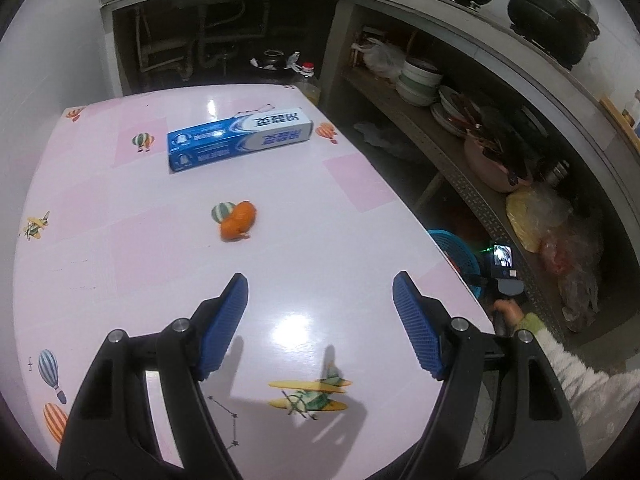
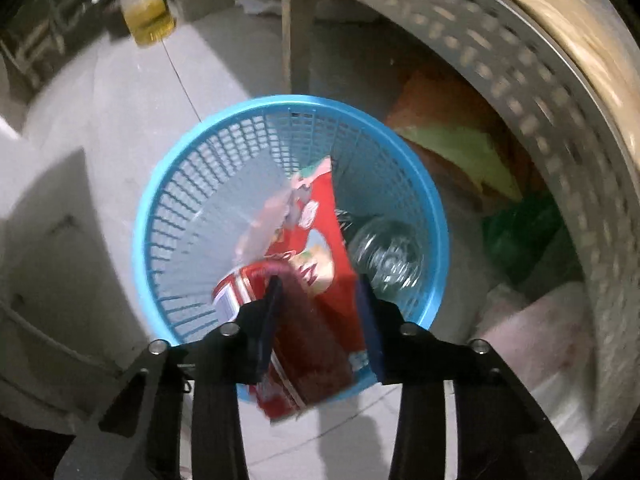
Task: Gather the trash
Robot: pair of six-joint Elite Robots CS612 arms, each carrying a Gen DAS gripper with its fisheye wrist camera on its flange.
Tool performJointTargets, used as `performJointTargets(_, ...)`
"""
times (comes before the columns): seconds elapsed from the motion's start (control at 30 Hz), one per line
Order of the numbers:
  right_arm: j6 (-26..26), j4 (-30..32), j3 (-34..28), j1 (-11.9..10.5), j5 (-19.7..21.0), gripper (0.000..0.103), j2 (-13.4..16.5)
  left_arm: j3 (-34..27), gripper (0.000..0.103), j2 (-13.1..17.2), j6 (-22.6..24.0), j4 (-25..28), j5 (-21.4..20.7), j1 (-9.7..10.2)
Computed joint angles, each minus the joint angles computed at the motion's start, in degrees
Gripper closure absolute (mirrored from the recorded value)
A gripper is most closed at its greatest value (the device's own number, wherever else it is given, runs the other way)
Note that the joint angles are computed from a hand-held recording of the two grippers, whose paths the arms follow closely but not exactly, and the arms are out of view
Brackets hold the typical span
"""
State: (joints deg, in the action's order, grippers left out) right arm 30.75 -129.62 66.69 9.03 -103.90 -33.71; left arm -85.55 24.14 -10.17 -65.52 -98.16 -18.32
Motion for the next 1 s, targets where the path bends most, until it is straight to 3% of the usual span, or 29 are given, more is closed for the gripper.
performJointTargets(0.13, -2.2, 7.9, -5.2, -0.1, -1.1, 0.078, 2.7, 0.6, 0.032, 0.1, -0.9, -0.3, -0.2, 0.55)
performJointTargets(0.2, -1.1, 7.2, -4.6, -0.4, -0.5, 0.078, 2.3, 0.9, 0.032, 0.0, -1.2, -0.4, -0.2, 0.8)
performJointTargets(0.27, 3.1, 1.0, -0.2, -1.1, 1.7, 0.076, -0.4, 1.1, 0.032, 0.1, -1.4, -0.8, -0.3, 1.07)
performJointTargets(0.33, 7.4, -5.4, 4.8, -1.6, 4.5, 0.066, -3.4, 1.2, 0.032, 0.2, -1.6, -1.2, -0.5, 1.33)
performJointTargets(0.4, 11.2, -11.5, 9.8, -2.0, 6.8, 0.046, -6.2, 1.3, 0.032, 0.3, -1.7, -1.4, -1.0, 1.59)
performJointTargets(0.5, 13.1, -15.9, 13.8, -2.3, 11.1, 0.038, -8.1, 1.4, 0.032, 0.5, -1.5, -1.6, -1.9, 1.87)
performJointTargets(0.63, 9.3, -9.7, 12.8, -1.2, 11.4, 0.034, -7.2, 1.6, 0.032, 0.7, -1.5, -1.9, -3.1, 2.17)
performJointTargets(0.77, 10.4, -10.9, 12.3, -1.0, 12.9, 0.036, -6.0, 1.7, 0.032, 0.8, -1.6, -2.2, -3.4, 2.46)
performJointTargets(0.87, 8.9, -8.0, 9.5, -0.4, 11.1, 0.054, -4.8, 1.7, 0.032, 0.8, -1.9, -2.5, -3.1, 2.74)
performJointTargets(1.0, 3.2, 3.0, 2.4, 0.8, 4.4, 0.056, -1.6, 1.8, 0.032, 0.9, -2.6, -2.5, -2.7, 3.15)
